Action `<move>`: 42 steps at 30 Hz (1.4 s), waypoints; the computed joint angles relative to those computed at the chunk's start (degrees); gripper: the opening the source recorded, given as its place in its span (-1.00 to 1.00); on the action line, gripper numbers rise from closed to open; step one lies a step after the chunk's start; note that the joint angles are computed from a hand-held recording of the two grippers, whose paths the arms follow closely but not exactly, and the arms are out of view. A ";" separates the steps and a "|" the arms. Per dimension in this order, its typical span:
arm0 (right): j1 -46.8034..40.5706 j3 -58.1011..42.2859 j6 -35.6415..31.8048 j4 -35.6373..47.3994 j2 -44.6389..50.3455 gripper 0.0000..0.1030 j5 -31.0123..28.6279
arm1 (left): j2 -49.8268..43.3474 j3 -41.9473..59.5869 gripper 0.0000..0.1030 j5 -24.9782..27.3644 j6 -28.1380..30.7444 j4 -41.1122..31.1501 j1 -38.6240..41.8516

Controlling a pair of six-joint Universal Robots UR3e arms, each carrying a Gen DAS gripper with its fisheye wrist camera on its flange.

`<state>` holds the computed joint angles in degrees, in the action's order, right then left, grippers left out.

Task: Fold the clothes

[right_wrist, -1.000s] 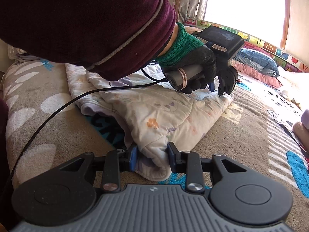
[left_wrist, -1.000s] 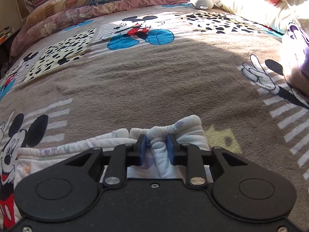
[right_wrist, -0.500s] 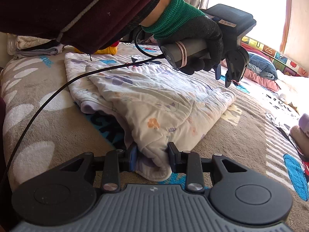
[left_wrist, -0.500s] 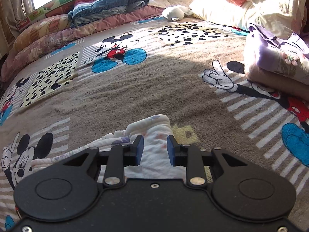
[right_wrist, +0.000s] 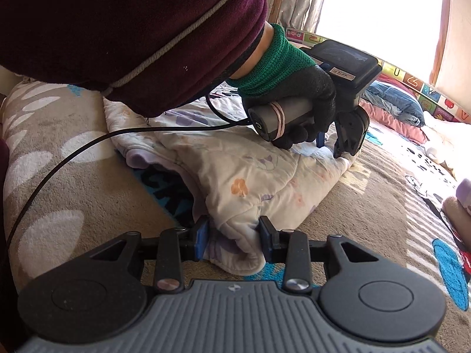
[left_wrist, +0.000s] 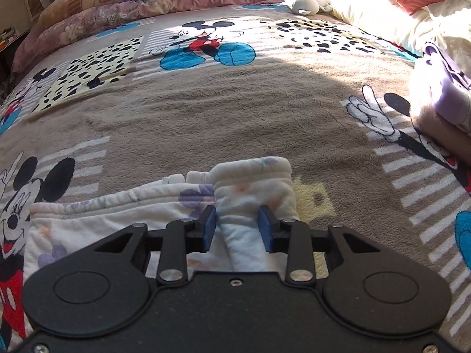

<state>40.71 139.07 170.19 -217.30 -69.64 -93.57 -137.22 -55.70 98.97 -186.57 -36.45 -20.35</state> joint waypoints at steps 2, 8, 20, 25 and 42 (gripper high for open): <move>0.10 -0.09 0.07 -0.07 0.14 -0.26 -0.15 | -1.78 3.83 -0.38 0.17 0.65 -0.43 -0.50; -0.29 -0.13 0.02 -0.35 0.46 -0.25 0.37 | -11.49 19.10 -0.39 -1.03 -2.48 -8.82 0.58; 0.35 -0.02 -0.05 -0.61 0.58 -0.24 -0.15 | 0.66 4.58 -0.39 -0.99 -3.32 -4.47 -0.37; 0.85 -0.27 -0.20 -0.78 0.89 -0.24 -0.97 | 12.27 -13.18 -0.39 -4.63 -0.27 2.01 -0.94; 5.24 -2.15 -1.65 -2.89 3.70 -0.19 -7.76 | 48.46 -61.44 -0.17 -8.29 -8.70 24.32 2.66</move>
<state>45.95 136.92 168.55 -220.19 -65.94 -101.32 -88.76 -117.14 90.68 -195.27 -12.13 -17.69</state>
